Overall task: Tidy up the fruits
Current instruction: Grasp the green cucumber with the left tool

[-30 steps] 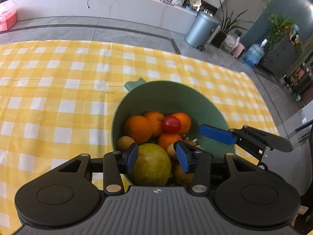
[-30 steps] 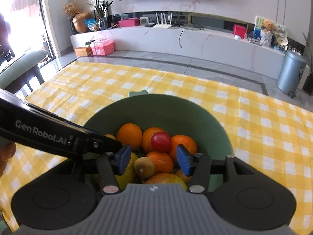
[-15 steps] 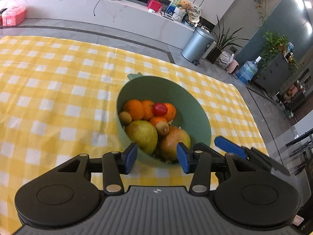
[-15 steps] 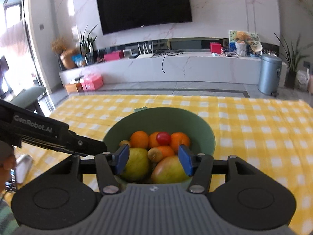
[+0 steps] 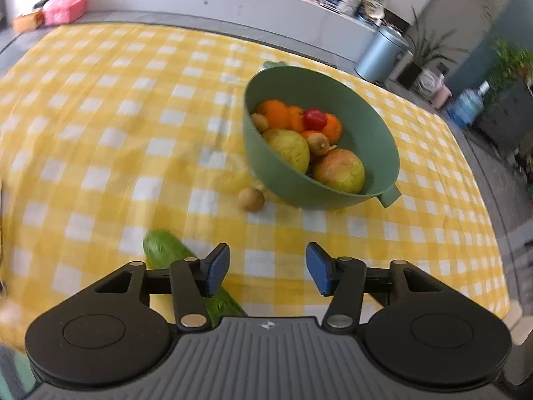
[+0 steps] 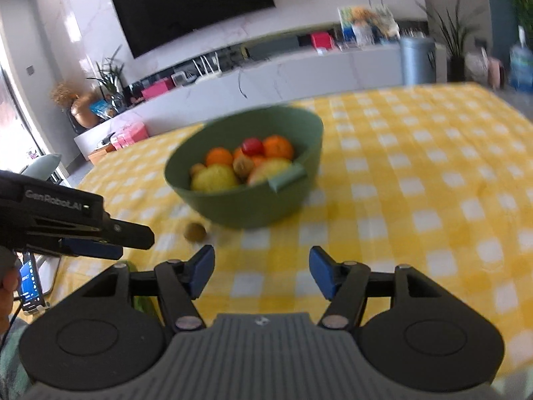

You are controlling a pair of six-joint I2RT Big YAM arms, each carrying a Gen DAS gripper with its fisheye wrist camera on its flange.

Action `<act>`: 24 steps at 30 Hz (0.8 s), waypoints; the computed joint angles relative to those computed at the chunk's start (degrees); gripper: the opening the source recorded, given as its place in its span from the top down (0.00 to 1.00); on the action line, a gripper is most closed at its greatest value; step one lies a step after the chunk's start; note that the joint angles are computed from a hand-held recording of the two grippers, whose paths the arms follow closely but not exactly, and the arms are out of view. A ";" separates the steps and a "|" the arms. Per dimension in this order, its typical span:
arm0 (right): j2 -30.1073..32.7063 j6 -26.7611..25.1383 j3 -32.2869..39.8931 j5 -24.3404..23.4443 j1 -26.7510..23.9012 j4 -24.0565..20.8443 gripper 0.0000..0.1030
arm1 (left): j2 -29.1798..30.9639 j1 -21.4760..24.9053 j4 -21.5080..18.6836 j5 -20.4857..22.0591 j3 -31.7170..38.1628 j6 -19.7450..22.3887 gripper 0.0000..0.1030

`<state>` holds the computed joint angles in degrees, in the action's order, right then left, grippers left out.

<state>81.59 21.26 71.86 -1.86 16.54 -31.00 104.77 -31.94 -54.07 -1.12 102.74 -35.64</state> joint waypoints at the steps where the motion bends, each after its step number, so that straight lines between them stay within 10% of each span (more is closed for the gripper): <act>1: -0.09 0.59 -0.32 -0.19 -0.07 -0.12 0.38 | -0.55 -0.19 0.45 -0.47 -1.03 -1.25 0.32; 13: 1.31 -1.11 -1.29 -0.82 -0.10 0.23 0.29 | -1.00 -3.25 -3.41 -12.42 -3.93 -10.03 0.23; 24: 1.49 -1.87 -1.15 -2.57 -0.19 -0.46 0.28 | 2.28 -3.25 -5.96 -14.20 -2.46 -14.84 0.23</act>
<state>83.08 19.39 70.71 -4.43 16.35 -31.46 107.04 -35.19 -60.03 -15.32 100.28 -50.48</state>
